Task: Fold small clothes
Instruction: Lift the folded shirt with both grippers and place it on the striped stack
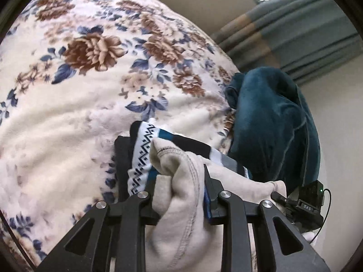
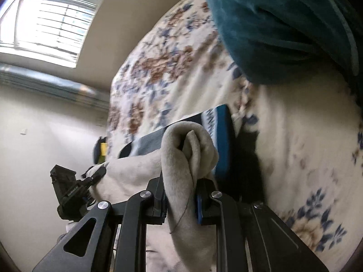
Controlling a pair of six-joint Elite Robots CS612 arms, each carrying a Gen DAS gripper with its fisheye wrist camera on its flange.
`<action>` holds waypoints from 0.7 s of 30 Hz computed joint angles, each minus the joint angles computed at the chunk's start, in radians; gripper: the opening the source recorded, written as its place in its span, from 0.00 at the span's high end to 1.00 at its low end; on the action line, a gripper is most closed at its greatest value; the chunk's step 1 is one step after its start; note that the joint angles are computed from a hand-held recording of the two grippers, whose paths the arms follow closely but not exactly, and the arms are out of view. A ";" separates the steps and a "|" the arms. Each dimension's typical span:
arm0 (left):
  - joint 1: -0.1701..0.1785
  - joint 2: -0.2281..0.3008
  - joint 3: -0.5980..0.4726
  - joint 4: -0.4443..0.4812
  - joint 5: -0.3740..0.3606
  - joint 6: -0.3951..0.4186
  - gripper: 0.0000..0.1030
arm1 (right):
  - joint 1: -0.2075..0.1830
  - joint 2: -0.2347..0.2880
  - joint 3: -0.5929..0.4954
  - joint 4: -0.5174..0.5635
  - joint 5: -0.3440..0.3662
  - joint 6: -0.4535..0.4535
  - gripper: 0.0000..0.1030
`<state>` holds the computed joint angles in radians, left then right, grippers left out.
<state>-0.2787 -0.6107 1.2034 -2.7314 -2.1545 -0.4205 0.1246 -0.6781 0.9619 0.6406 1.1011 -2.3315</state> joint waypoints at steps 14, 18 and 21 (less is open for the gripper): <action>-0.025 -0.088 0.065 0.108 0.257 0.092 0.12 | 0.027 0.133 -0.244 0.279 0.145 -0.106 0.66; -0.074 -0.174 0.183 0.053 0.521 0.145 0.05 | 0.086 0.148 -0.323 0.427 0.400 -0.186 0.28; -0.115 -0.235 0.281 0.014 0.664 0.172 0.02 | 0.144 0.147 -0.344 0.514 0.610 -0.200 0.02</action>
<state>-0.3934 -0.8455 1.4843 -2.7170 -1.4905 -0.2481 0.2686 -0.5313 0.6182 1.1550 1.7109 -2.5315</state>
